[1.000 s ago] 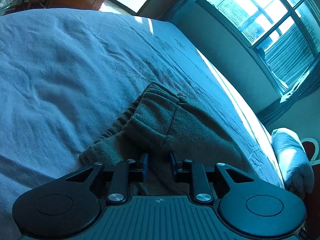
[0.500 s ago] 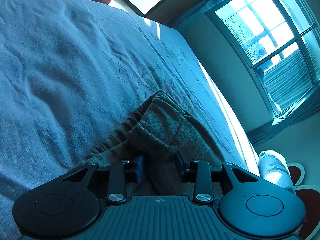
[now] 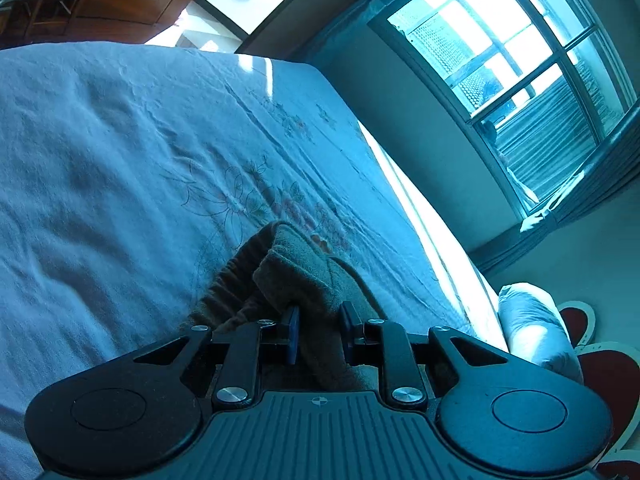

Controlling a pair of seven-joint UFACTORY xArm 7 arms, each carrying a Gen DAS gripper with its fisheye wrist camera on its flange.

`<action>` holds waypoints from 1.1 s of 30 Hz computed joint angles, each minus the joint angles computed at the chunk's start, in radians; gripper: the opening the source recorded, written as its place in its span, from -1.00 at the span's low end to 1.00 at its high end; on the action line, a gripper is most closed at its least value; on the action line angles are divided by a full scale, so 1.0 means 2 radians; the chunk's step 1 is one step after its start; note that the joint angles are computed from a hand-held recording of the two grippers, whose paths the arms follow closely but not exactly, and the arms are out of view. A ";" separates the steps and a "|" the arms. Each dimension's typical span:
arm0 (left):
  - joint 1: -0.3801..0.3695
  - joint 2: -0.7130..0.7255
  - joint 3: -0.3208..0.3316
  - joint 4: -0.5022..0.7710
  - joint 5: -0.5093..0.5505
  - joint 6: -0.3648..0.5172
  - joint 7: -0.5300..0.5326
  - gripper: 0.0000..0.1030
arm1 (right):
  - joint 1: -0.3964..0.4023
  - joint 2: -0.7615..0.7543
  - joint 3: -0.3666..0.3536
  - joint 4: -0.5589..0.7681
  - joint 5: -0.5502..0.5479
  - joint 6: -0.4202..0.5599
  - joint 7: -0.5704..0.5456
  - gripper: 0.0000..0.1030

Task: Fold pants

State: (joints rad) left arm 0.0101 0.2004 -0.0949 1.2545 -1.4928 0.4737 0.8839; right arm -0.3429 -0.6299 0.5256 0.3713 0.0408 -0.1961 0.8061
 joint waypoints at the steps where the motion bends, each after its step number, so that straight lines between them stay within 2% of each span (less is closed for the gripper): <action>1: 0.005 -0.013 0.001 -0.009 -0.009 0.010 0.012 -0.98 | 0.014 -0.025 -0.007 -0.010 0.001 0.005 0.001 -0.99; 3: 0.010 -0.038 0.009 -0.033 -0.021 0.022 0.028 -0.99 | 0.049 -0.062 -0.024 -0.029 -0.001 0.025 0.004 -0.99; 4: 0.020 -0.044 0.006 -0.045 -0.017 0.028 0.030 -0.99 | 0.057 -0.081 -0.020 -0.040 -0.005 0.040 0.007 -0.99; 7: -0.004 -0.030 0.031 -0.066 0.070 0.011 -0.033 -0.99 | 0.093 -0.098 -0.012 -0.075 -0.015 0.087 0.031 -0.99; 8: 0.009 -0.027 0.022 -0.073 0.078 0.018 -0.044 -0.98 | 0.098 -0.100 -0.006 -0.084 -0.017 0.101 0.044 -0.99; 9: 0.003 -0.030 0.030 -0.081 0.064 0.025 -0.036 -0.98 | 0.102 -0.101 -0.004 -0.094 -0.016 0.095 0.059 -0.99; 11: 0.012 -0.044 0.017 -0.102 0.015 0.028 0.004 -0.98 | 0.107 -0.105 -0.011 -0.102 -0.020 0.086 0.077 -0.98; 14: 0.002 -0.047 0.016 -0.105 -0.016 0.033 0.011 -0.97 | 0.105 -0.092 -0.026 -0.089 -0.044 0.077 0.077 -0.85; 16: -0.011 -0.032 0.014 -0.094 0.000 0.014 -0.012 -0.97 | 0.107 -0.072 -0.040 -0.073 -0.054 0.086 0.071 -0.70; 18: -0.017 -0.012 0.011 -0.076 0.017 -0.002 -0.038 -0.96 | 0.099 -0.056 -0.038 -0.066 -0.061 0.084 0.074 -0.70; 19: -0.015 0.001 0.008 -0.065 0.006 -0.003 -0.043 -0.96 | 0.094 -0.050 -0.037 -0.064 -0.062 0.080 0.079 -0.70; 21: -0.014 0.017 0.002 -0.048 0.000 -0.007 -0.046 -0.96 | 0.104 -0.032 -0.056 -0.066 -0.053 0.068 0.088 -0.70; 23: -0.016 0.019 -0.001 -0.044 0.026 -0.012 -0.078 -0.96 | 0.116 -0.028 -0.072 -0.071 -0.040 0.060 0.100 -0.69; 25: -0.017 0.011 -0.004 -0.050 0.049 -0.019 -0.083 -0.91 | 0.121 -0.037 -0.076 -0.082 -0.028 0.047 0.112 -0.62; 27: -0.009 0.003 -0.004 -0.058 0.050 -0.008 -0.098 -0.72 | 0.127 -0.042 -0.081 -0.087 -0.025 0.050 0.112 -0.52; 29: -0.006 -0.006 0.001 -0.068 0.004 0.010 -0.075 0.13 | 0.133 -0.044 -0.086 -0.091 -0.024 0.051 0.110 -0.50; 30: 0.011 -0.011 -0.014 -0.074 -0.030 0.018 -0.053 0.26 | 0.131 -0.046 -0.084 -0.094 -0.021 0.051 0.114 -0.48; 31: 0.007 -0.015 -0.014 -0.078 -0.042 0.011 -0.048 0.38 | 0.132 -0.048 -0.083 -0.098 -0.019 0.049 0.118 -0.47; 33: -0.019 -0.020 -0.004 -0.081 -0.025 -0.021 -0.062 0.38 | 0.130 -0.053 -0.079 -0.103 -0.016 0.048 0.124 -0.47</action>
State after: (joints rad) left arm -0.0281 0.1608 -0.1027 1.0934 -1.5427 0.4320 0.7599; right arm -0.0838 -0.7356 0.3685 0.1646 0.0098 -0.1010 1.0546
